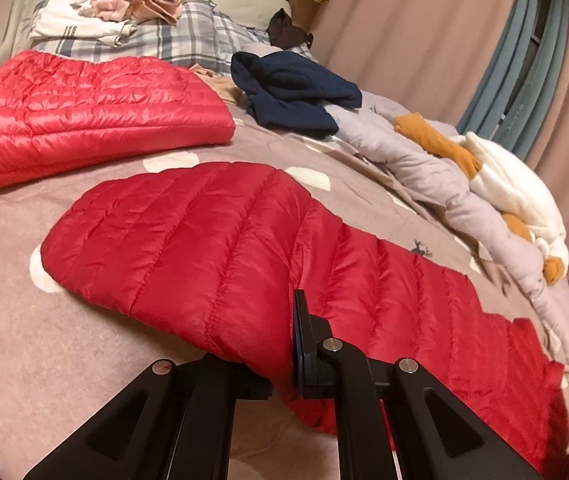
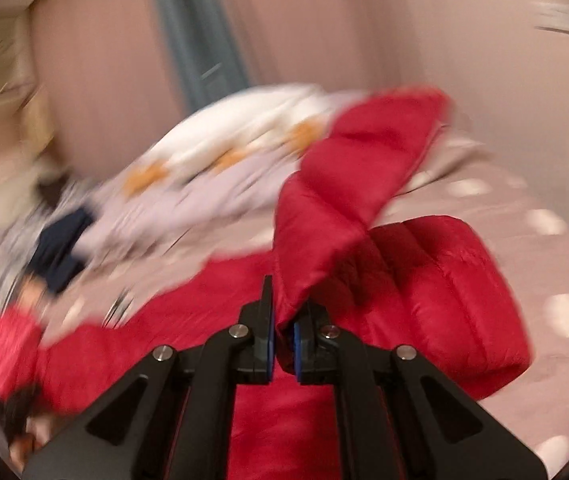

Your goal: Fold large clothes

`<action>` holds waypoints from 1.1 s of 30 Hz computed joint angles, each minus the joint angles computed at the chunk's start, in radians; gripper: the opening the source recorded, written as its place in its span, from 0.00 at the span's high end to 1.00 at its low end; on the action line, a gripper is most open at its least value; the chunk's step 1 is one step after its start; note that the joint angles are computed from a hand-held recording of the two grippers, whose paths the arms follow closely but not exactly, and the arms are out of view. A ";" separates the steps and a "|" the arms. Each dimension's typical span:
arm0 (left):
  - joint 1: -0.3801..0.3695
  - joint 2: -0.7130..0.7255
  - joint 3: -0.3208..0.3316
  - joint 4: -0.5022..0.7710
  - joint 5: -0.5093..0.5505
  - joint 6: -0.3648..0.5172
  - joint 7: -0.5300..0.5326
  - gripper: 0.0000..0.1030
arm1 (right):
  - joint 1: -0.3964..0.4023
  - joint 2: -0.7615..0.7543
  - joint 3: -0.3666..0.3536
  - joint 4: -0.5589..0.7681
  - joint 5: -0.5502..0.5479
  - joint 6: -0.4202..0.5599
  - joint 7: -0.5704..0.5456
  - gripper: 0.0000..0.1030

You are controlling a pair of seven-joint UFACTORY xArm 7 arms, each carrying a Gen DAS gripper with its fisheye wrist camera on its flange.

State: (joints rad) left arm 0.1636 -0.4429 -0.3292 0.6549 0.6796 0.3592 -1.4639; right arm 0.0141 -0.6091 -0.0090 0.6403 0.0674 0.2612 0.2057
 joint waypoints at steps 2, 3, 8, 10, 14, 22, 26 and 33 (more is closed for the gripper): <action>-0.008 0.006 0.005 0.001 -0.007 0.004 0.008 0.92 | 0.035 0.045 0.025 -0.009 -0.015 0.001 -0.027 0.90; -0.016 0.011 0.015 0.000 -0.018 0.000 0.018 0.92 | 0.025 0.064 0.044 -0.009 -0.028 0.002 -0.020 0.88; -0.029 0.017 0.036 -0.006 -0.055 -0.013 0.048 0.92 | 0.075 0.075 -0.023 -0.032 0.048 0.066 -0.033 0.50; -0.024 0.016 0.030 -0.005 -0.056 -0.011 0.048 0.92 | 0.026 0.059 0.002 -0.047 0.026 0.051 -0.004 0.48; -0.006 0.017 0.003 0.006 -0.028 0.009 0.028 0.92 | -0.024 0.000 -0.007 -0.059 -0.006 0.060 0.003 0.46; -0.031 0.025 0.020 0.019 -0.017 0.038 0.019 0.92 | -0.146 -0.096 -0.099 -0.097 -0.002 0.054 0.018 0.30; -0.036 0.034 0.022 0.028 -0.004 0.051 0.018 0.92 | -0.234 -0.011 -0.104 -0.080 -0.007 0.028 0.063 0.46; -0.040 0.045 0.005 0.056 0.051 0.109 -0.024 0.92 | -0.126 0.179 -0.070 -0.065 0.005 0.060 -0.052 0.81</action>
State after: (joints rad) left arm 0.1232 -0.3981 -0.3243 0.7113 0.7310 0.4685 -1.4883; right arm -0.1123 -0.4297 -0.0793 0.5751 0.0720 0.3207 0.1533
